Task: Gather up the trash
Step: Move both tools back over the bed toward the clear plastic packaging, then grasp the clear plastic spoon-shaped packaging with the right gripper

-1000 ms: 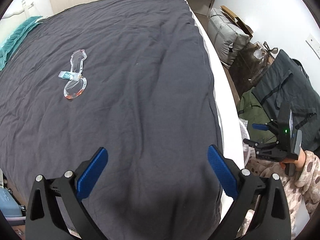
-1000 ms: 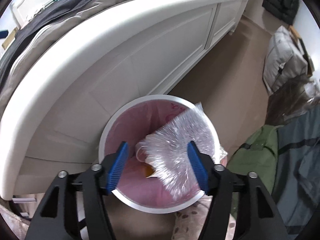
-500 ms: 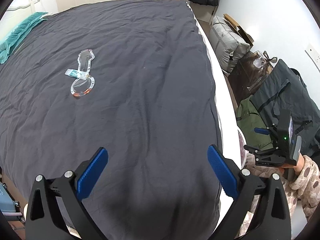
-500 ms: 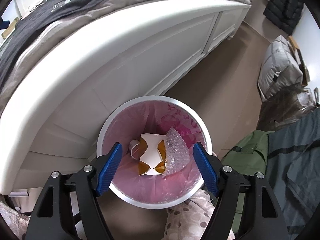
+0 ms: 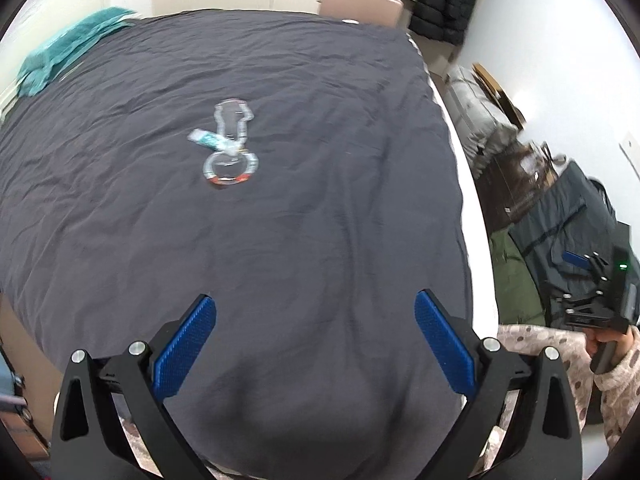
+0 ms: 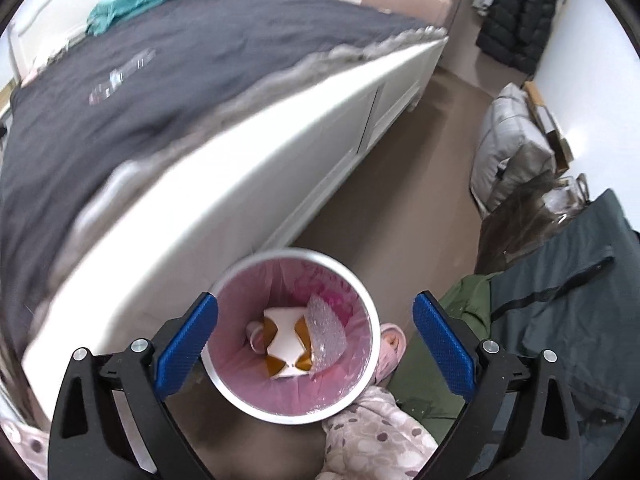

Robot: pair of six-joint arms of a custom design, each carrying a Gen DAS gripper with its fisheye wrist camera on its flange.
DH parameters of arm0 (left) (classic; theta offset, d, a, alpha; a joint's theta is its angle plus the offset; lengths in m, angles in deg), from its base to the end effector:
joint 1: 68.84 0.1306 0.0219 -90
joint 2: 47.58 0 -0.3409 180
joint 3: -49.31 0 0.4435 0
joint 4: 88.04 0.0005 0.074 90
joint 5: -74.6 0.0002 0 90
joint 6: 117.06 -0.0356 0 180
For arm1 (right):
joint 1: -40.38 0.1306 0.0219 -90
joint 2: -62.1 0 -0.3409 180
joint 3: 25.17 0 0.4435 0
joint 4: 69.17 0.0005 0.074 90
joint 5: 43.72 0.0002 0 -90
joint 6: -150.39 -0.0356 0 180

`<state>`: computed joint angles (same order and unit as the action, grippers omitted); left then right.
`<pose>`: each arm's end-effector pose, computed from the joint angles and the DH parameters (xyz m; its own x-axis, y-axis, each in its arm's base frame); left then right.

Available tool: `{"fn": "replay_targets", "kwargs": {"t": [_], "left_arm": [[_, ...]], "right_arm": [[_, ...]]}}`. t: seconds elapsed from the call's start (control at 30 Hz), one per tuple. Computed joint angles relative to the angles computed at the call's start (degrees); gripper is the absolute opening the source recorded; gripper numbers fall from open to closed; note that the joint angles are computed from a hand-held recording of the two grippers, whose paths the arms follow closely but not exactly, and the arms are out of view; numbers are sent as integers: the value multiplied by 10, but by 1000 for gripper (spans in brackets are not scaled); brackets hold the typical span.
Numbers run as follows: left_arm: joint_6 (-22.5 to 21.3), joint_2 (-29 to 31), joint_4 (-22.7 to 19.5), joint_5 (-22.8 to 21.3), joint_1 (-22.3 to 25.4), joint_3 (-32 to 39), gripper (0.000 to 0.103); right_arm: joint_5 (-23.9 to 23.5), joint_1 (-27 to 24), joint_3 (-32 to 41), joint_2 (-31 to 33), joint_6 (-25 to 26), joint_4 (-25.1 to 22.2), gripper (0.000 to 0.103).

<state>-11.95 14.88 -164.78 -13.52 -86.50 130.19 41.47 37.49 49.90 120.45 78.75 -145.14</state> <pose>0.3258 -0.1055 0.4797 -0.8662 0.0023 -0.4997 0.0972 0.9817 -0.1639 0.3233 -0.0138 0.4542 -0.8170 -0.2730 -0.5080 -0.2633 0.9603 -0.0927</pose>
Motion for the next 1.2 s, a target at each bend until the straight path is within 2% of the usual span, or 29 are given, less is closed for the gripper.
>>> {"fn": "replay_targets", "kwargs": {"t": [0.17,0.23,0.3,0.4,0.67,0.8,0.9,0.97,1.1,1.2], "left_arm": [[3,-25,11,35,61,-25,98],[3,-34,19,47,83,-34,98],[-7,-36,23,72,112,-37,98],[-29,-30,32,83,148,-34,98],[-68,15,61,143,244,-15,98],[-62,40,75,178,281,-12,98],[-49,48,94,200,303,-18,98],[-46,54,101,210,314,-23,98],[-56,65,112,213,322,-31,98],[-37,80,124,230,332,-34,98]], "right_arm": [[-31,31,66,29,-48,-1,96],[-39,60,103,58,-71,3,96],[-27,97,133,86,-84,13,96],[0,154,178,139,-94,29,96],[-27,254,340,327,-152,22,96],[-71,280,456,450,-201,0,96],[-98,293,561,552,-241,-34,95],[-96,299,609,598,-254,-51,93],[-86,311,724,696,-254,-108,79],[-86,317,801,759,-266,-149,79]]}}
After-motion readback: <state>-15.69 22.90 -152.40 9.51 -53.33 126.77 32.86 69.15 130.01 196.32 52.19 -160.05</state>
